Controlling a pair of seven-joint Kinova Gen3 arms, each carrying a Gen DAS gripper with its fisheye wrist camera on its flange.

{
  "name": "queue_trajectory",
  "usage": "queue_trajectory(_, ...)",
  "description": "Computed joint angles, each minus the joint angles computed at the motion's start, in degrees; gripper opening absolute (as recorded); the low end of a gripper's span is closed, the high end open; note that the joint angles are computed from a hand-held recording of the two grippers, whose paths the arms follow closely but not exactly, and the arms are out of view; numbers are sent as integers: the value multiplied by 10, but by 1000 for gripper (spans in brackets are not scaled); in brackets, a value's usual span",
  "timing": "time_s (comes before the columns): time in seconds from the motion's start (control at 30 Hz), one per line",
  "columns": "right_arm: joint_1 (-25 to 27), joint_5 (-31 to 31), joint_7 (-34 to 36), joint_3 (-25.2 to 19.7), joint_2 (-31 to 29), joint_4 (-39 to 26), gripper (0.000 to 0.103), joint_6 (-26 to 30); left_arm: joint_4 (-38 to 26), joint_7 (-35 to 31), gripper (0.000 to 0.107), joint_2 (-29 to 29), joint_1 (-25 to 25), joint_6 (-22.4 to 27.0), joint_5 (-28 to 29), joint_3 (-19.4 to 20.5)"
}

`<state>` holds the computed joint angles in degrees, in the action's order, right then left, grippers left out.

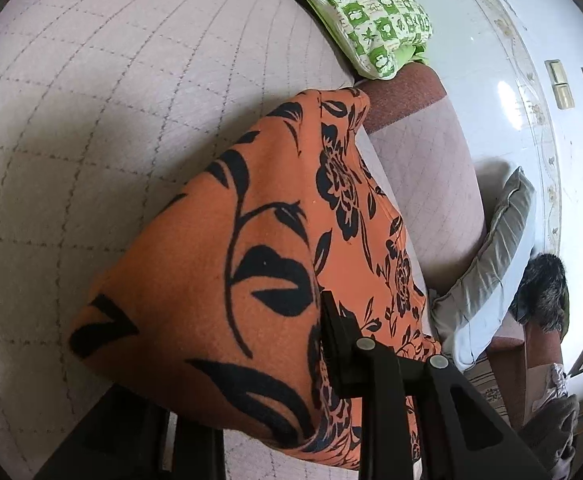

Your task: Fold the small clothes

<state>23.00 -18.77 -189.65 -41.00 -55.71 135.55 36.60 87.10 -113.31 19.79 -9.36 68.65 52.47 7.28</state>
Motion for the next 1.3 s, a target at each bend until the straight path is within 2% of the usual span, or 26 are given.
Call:
queue_trajectory(0.07,16,11,9,-9,13,-1,73,-16,2,-1,24,2,-2,-1,5,0)
queue_trajectory(0.1,19,16,15,-13,19,-1,69,-23,3,-2,24,2,-2,-2,6,0)
queue_trajectory(0.13,18,18,19,-14,23,-1,51,-27,4,-5,23,1,-3,-3,6,0)
queue_trajectory(0.17,7,17,24,-9,33,5,39,-31,5,-9,22,0,-3,-4,8,1)
queue_trajectory(0.27,10,21,22,-15,29,2,33,-25,17,-36,19,-8,-12,-3,26,2)
queue_trajectory(0.47,18,63,48,-20,-2,-72,19,68,46,-117,17,-32,-44,33,87,-7)
queue_trajectory(0.6,17,80,84,-21,-4,-131,17,137,62,-142,16,-54,-57,61,96,-29)
queue_trajectory(0.7,12,60,87,-19,-18,-147,17,161,68,-139,16,-59,-72,93,100,-45)
queue_trajectory(0.83,5,35,97,-27,-34,-183,17,214,83,-167,16,-85,-96,130,91,-69)
queue_trajectory(0.97,-3,-5,96,-30,-66,-204,17,265,103,-196,17,-103,-124,176,59,-100)
queue_trajectory(1.03,-7,-42,102,-26,-73,-201,17,285,95,-175,17,-90,-128,183,30,-98)
queue_trajectory(1.1,-18,-83,100,-20,-61,-185,21,306,78,-130,19,-65,-108,182,-1,-111)
queue_trajectory(1.17,-35,-115,71,-1,-72,-161,24,310,74,-103,24,-45,-105,184,-9,-113)
queue_trajectory(1.23,-45,-112,60,14,-75,-173,26,337,80,-89,27,-33,-130,187,5,-95)
queue_trajectory(1.3,-60,-73,61,9,-54,-216,26,383,76,-95,28,-35,-128,176,6,-87)
